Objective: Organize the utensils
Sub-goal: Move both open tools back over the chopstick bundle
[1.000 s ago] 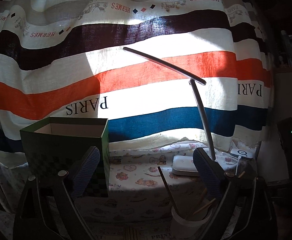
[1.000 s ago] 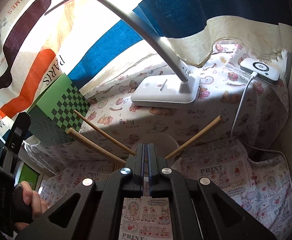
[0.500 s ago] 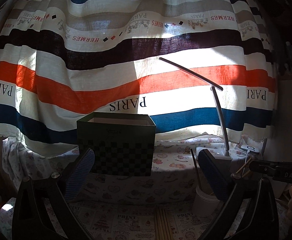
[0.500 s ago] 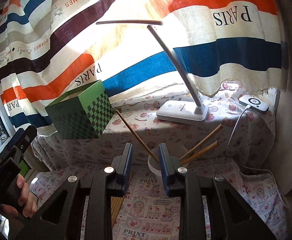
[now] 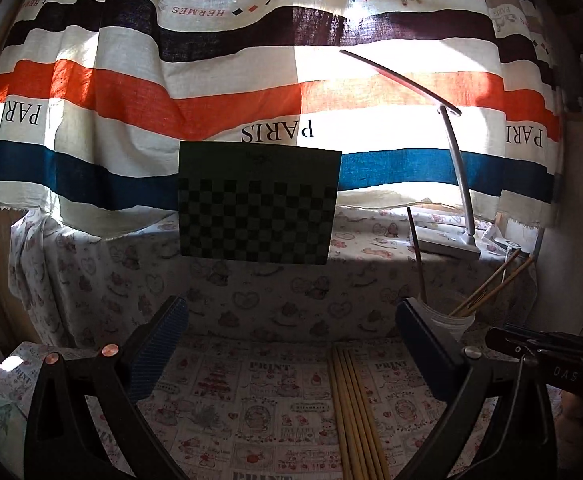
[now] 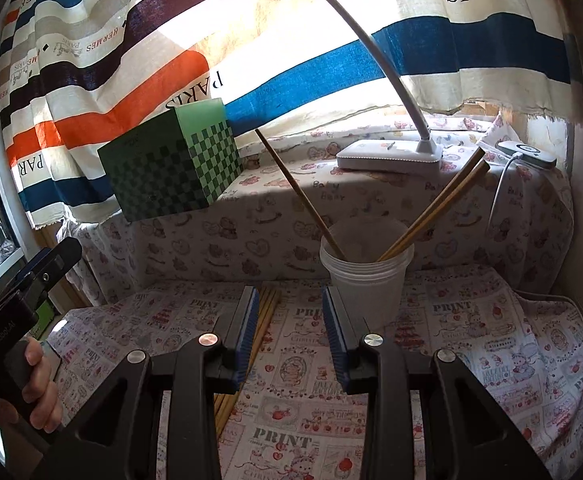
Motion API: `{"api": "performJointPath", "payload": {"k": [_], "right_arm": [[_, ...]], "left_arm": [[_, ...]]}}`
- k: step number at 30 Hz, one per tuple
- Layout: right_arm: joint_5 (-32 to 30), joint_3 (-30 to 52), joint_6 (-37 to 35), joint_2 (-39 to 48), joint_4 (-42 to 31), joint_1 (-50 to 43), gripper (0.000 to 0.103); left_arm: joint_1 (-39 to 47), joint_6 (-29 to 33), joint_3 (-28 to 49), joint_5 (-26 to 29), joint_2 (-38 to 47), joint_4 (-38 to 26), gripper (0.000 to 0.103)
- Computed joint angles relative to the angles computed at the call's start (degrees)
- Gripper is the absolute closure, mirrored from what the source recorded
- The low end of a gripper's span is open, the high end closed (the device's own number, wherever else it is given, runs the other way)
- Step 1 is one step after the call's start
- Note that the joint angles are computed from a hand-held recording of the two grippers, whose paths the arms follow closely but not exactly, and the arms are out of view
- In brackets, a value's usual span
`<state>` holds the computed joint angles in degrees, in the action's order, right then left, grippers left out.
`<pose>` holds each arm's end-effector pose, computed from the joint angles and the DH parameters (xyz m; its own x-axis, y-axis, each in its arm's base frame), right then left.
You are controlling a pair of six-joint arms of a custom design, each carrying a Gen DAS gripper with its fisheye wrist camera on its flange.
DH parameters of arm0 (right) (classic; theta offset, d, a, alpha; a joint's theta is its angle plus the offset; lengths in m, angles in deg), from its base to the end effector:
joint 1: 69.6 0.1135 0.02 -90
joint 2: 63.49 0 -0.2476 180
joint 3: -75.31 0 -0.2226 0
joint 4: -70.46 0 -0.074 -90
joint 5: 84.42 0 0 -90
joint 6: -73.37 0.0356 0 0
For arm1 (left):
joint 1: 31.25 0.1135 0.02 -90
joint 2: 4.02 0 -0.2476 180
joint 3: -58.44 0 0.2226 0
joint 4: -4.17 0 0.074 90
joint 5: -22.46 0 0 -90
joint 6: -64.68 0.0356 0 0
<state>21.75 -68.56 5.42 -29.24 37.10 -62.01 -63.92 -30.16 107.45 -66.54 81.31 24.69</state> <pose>0.1303 0.0074 0.2037 -0.4390 0.3053 -0.8450 0.2949 0.9374 0.1854 0.2393 -0.1542 0.1986 -0.2751 0.0762 -0.9584 0.5325 0.8420 -0.0859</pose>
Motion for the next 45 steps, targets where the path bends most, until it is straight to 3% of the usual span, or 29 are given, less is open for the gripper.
{"api": "performJointPath", "payload": {"k": [5,10,14,19,22,23,24,26,27,32,38,45], "right_arm": [[-6.31,-2.6,-1.14,5.34,5.05,-7.88,0.067],[-14.51,-3.35,-1.42,10.06,8.13,-14.77,0.06],[-11.65,-3.62,-1.58,11.22,9.4,-13.96,0.06],[-10.95,-3.51,-1.24,12.16,9.41,-14.11,0.059],[-9.64,-2.89,-0.68,13.58,8.84,-13.57,0.059],[-9.67,-2.88,-0.63,13.7,8.84,-13.5,0.059],[-9.94,-2.95,-0.7,13.62,8.83,-13.51,0.059],[-10.26,-2.88,-0.74,13.71,8.66,-13.51,0.059],[-10.33,-2.81,-0.71,13.85,8.55,-13.31,0.058],[-8.92,-2.49,-0.41,15.95,8.93,-10.93,0.057],[-6.8,-2.17,-0.05,18.26,9.5,-8.97,0.057],[-6.83,-1.68,0.43,20.7,9.45,-9.29,0.057]], "left_arm": [[0.27,2.02,1.07,2.41,4.92,0.24,0.0],[0.52,0.92,4.21,2.03,7.81,-4.16,0.0],[-0.67,2.72,6.79,0.0,9.6,-8.51,0.0],[-3.52,5.29,12.2,-4.18,12.87,-18.51,0.0],[-3.67,5.55,15.28,-2.47,15.62,-23.38,0.001],[-3.71,5.35,16.44,-1.97,16.61,-25.15,0.009],[-3.64,5.29,17.35,-1.08,17.37,-26.69,0.025],[-3.65,4.89,18.52,-0.18,18.42,-28.92,0.047],[-3.72,4.86,18.94,0.21,19.0,-29.59,0.054],[-3.8,2.78,20.23,1.19,20.84,-32.01,0.066],[-2.16,2.68,22.69,8.99,21.73,-37.26,0.066],[-4.49,3.17,25.62,5.3,23.74,-42.4,0.066]]}}
